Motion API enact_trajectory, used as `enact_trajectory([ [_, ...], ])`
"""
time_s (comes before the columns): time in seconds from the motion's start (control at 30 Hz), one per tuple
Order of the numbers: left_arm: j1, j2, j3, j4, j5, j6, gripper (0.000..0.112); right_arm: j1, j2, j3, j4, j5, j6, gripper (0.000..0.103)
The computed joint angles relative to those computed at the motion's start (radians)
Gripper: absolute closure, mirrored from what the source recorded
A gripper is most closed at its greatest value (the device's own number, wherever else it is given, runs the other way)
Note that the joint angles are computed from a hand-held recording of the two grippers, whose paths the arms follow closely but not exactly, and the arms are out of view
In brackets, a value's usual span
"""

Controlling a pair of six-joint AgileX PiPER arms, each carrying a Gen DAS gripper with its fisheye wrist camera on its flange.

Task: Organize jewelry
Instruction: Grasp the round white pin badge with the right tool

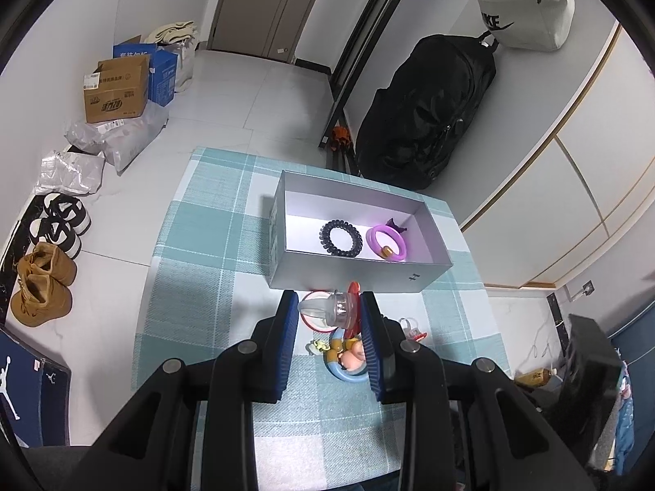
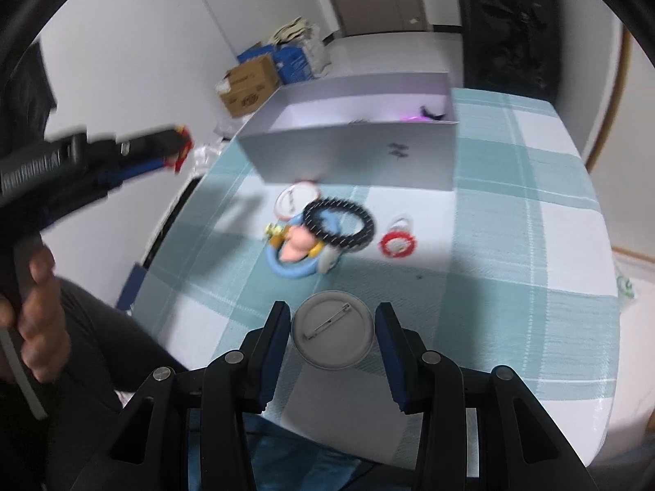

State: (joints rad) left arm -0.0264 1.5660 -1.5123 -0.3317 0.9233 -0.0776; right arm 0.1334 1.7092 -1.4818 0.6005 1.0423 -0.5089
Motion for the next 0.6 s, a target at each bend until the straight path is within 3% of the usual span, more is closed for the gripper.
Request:
enact_trajectory([
  [0.27, -0.027, 0.039, -0.05, 0.004, -0.002, -0.031, 0.088, -0.108, 0.084, -0.13, 0.116, 0.072, 0.038, 0.061],
  [0.6, -0.044, 0.114, -0.148, -0.037, 0.012, -0.016, 0.088, -0.144, 0.183, -0.372, 0.224, 0.141, 0.068, 0.061],
])
